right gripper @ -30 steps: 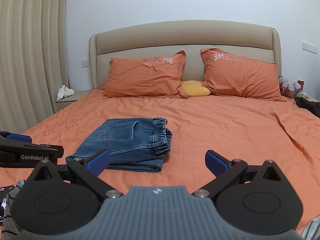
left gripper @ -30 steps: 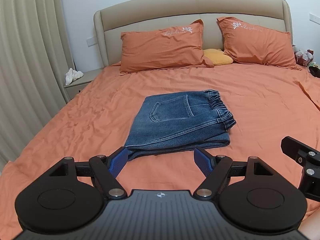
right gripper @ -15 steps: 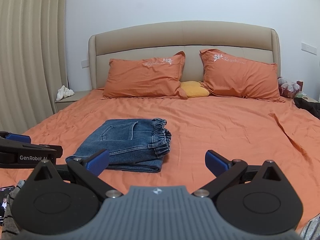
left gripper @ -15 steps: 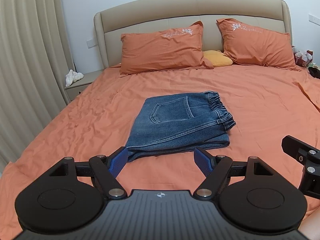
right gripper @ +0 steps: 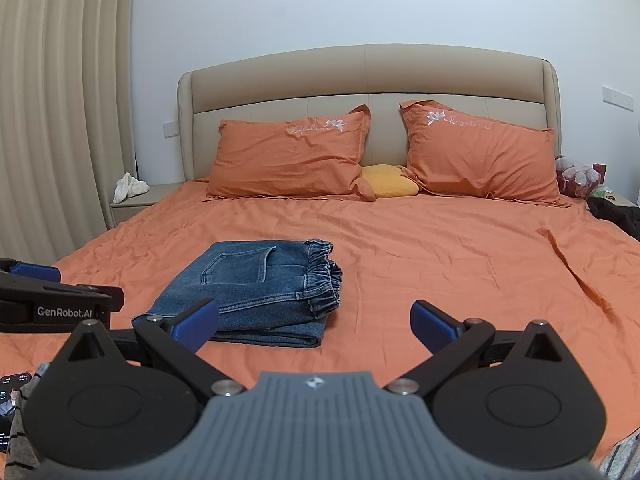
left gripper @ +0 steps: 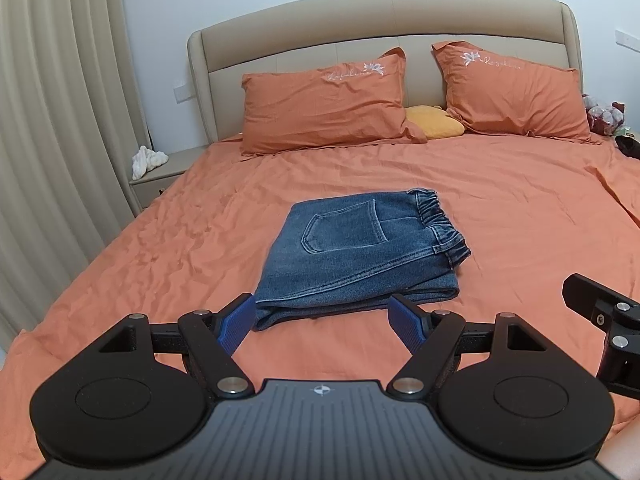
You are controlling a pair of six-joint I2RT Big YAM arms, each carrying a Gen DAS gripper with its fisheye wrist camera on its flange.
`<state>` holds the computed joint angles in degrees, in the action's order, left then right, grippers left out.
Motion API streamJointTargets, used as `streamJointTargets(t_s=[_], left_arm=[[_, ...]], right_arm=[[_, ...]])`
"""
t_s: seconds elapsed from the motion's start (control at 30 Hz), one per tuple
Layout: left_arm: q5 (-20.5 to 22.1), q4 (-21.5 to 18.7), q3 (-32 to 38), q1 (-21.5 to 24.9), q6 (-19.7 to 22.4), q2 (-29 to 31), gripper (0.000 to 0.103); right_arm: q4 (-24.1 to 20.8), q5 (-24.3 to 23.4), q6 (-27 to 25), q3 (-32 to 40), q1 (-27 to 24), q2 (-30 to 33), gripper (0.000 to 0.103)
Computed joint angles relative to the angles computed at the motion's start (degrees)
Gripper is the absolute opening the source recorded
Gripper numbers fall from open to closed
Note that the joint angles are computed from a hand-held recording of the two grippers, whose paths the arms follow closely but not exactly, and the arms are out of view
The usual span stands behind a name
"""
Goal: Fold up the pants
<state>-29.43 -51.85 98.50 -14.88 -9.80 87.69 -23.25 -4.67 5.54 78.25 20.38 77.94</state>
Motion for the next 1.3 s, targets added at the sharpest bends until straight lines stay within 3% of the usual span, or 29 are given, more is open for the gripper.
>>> streamJointTargets(t_s=[0.97,1.3], left_arm=[[-0.32,0.16,-0.09,-0.25,-0.17,-0.28,0.088],[2.32,2.01,-0.82,0.35,0.71,-1.42,0.088]], right_arm=[[-0.66,0.36,0.35,0.10,0.12,-0.58,0.098],[-0.67,0.57,0.50,0.06,0.25,-0.50,0.098]])
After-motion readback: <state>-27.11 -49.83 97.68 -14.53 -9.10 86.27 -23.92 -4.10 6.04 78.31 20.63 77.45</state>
